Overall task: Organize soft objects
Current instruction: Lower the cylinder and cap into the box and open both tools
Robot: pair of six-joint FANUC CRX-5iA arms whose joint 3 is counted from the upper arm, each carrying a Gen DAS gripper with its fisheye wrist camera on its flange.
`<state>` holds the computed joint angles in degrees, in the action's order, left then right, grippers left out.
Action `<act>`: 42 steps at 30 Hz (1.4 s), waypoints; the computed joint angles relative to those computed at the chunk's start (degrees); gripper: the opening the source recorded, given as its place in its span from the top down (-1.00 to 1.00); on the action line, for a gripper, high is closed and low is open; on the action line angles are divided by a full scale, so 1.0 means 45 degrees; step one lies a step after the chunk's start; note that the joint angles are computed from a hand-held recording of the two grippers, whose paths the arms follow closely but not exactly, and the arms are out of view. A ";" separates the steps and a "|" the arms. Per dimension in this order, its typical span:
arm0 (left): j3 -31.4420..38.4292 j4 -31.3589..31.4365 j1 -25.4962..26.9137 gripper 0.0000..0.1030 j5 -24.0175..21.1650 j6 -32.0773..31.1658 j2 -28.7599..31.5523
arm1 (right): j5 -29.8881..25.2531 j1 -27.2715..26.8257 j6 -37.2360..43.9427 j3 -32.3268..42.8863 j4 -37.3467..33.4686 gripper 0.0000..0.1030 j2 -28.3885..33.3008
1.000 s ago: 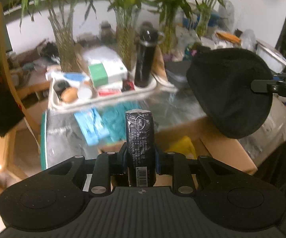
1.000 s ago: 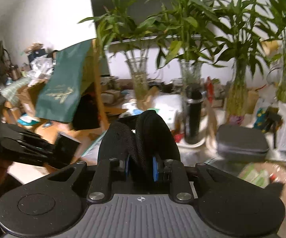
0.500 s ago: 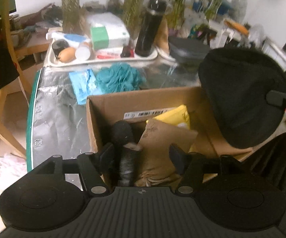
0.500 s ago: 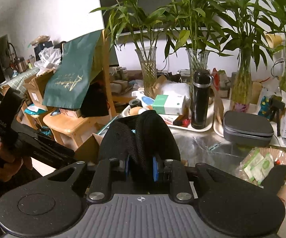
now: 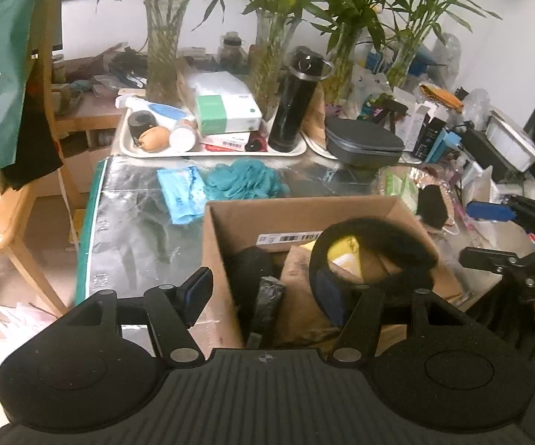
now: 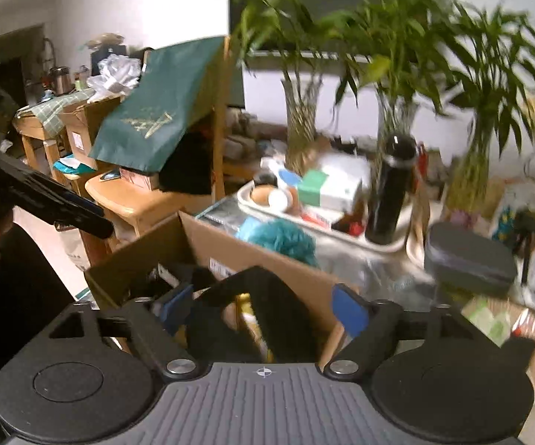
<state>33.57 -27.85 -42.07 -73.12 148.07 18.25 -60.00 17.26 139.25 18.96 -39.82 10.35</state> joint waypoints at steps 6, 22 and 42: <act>-0.0266 0.0012 -0.0013 -0.18 -0.0255 -0.0006 -0.0092 | 0.0091 0.0228 -0.0127 -0.0175 0.0545 -0.94 -0.0100; -0.0755 -0.0217 0.0154 -0.18 -0.0001 0.0744 -0.0109 | 0.0974 0.0576 -0.1878 -0.0265 0.1589 -1.00 0.0226; 0.0317 0.1106 0.0635 -0.21 -0.2259 -0.1253 0.0905 | 0.1270 0.1027 -0.5622 0.0073 0.4157 -1.00 0.1109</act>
